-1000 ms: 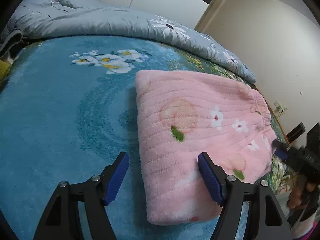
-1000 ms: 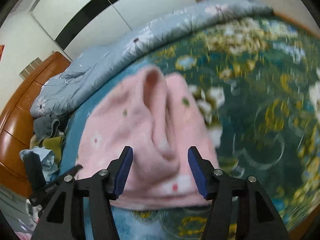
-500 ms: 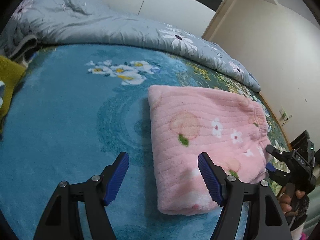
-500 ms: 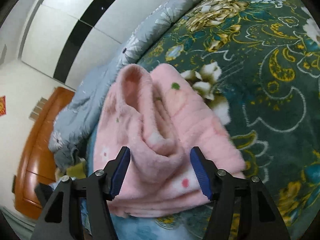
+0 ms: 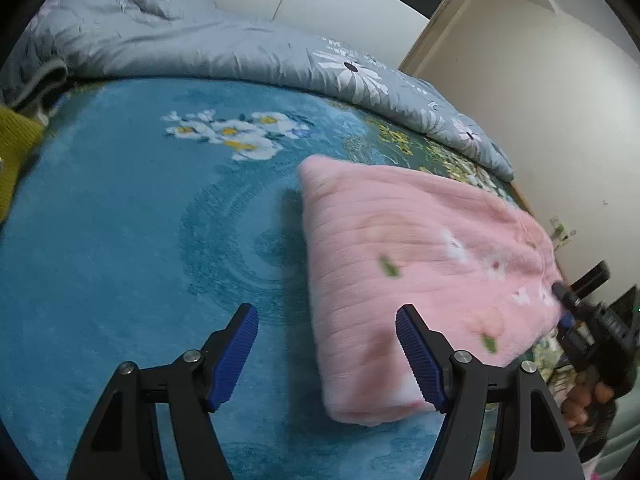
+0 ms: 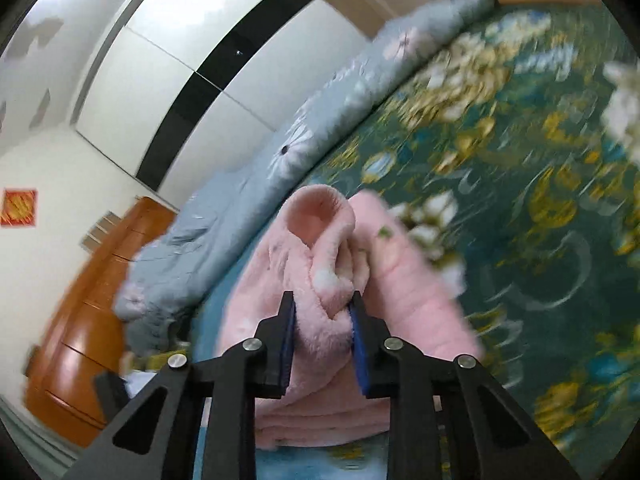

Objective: Fold clothes

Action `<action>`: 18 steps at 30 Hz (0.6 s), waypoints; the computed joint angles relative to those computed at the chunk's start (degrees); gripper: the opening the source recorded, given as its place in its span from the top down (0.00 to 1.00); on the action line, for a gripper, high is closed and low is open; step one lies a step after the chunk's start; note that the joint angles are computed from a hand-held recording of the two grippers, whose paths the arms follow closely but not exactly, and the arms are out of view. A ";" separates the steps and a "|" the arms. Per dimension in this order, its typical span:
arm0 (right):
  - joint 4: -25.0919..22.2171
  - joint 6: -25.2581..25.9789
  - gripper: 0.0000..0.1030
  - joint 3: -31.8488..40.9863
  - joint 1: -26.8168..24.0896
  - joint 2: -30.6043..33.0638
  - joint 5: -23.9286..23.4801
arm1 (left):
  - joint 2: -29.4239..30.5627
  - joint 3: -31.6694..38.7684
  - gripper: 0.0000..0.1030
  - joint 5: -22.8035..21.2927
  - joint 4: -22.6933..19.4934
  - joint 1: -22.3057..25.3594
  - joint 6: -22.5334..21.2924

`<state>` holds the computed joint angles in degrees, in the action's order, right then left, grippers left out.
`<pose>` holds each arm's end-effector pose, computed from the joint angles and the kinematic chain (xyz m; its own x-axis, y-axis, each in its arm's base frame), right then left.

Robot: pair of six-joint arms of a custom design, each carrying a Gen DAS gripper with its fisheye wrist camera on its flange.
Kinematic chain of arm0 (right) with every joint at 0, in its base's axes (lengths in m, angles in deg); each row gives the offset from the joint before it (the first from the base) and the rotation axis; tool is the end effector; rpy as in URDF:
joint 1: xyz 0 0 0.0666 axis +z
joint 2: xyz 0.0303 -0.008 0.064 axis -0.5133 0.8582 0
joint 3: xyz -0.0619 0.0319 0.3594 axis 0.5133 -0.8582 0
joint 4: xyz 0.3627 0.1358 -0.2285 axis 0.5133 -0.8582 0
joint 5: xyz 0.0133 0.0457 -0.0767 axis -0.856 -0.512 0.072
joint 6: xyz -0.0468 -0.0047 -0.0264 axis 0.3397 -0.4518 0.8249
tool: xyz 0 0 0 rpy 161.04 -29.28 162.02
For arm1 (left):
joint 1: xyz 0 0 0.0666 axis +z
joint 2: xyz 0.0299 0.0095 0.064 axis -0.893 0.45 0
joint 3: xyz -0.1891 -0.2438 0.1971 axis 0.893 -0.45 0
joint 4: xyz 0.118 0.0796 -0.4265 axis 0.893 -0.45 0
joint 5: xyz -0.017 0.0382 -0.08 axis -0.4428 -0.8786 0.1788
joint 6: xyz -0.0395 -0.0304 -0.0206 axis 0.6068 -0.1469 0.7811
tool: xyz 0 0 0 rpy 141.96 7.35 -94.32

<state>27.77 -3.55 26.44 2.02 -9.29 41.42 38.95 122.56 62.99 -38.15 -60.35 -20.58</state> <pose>0.3924 0.2480 0.4605 -0.6105 0.5862 -0.5326 0.1055 0.7266 0.6789 0.4092 0.0049 0.4634 -0.8365 -0.1663 -0.5221 0.0884 0.8994 -0.4281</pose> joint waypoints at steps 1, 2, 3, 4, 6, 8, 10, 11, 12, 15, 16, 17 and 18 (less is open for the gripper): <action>-1.30 0.21 0.75 -0.30 -0.24 -0.28 0.37 | 0.47 0.18 0.27 0.60 -0.17 0.01 0.40; -1.78 -0.47 0.75 -0.91 -0.70 -0.18 -1.07 | 1.04 0.44 0.27 1.09 -0.38 -0.05 0.76; -2.23 -0.96 0.75 -1.44 -1.10 -0.04 -2.38 | 1.71 0.81 0.27 1.37 -0.51 -0.21 1.09; -2.58 -0.48 0.74 -1.56 -1.08 0.26 -2.82 | 2.45 1.23 0.27 1.55 -0.52 -0.39 1.42; -3.38 0.61 0.70 -1.67 -1.03 0.87 -3.47 | 3.96 2.13 0.27 1.81 -0.54 -0.71 1.99; -5.52 2.96 0.57 -0.61 -0.86 1.25 -1.38 | 5.61 3.12 0.27 1.68 -0.48 -0.96 2.33; -7.47 5.30 0.40 0.38 -0.74 1.65 0.54 | 7.34 4.12 0.27 1.63 -0.54 -1.22 2.59; -7.84 6.77 0.38 0.60 -1.10 2.05 -0.10 | 8.23 4.55 0.27 1.77 -0.79 -1.37 2.55; -8.24 8.25 0.38 0.83 -1.45 2.46 -0.72 | 8.90 4.82 0.27 2.16 -0.95 -1.42 2.47; -7.95 10.84 0.28 0.55 -2.90 3.28 -3.32 | 10.43 5.13 0.27 4.44 -1.01 -1.17 1.97; -6.42 10.24 0.27 -0.38 -3.61 3.05 -5.09 | 11.01 5.25 0.27 6.11 -1.13 -0.82 1.65; -4.77 9.43 0.24 -1.36 -4.36 2.82 -6.99 | 11.54 5.30 0.27 8.04 -1.16 -0.40 1.41; -2.52 7.61 0.21 -2.68 -5.32 2.49 -9.49 | 11.99 5.36 0.27 9.96 -1.12 -0.02 1.21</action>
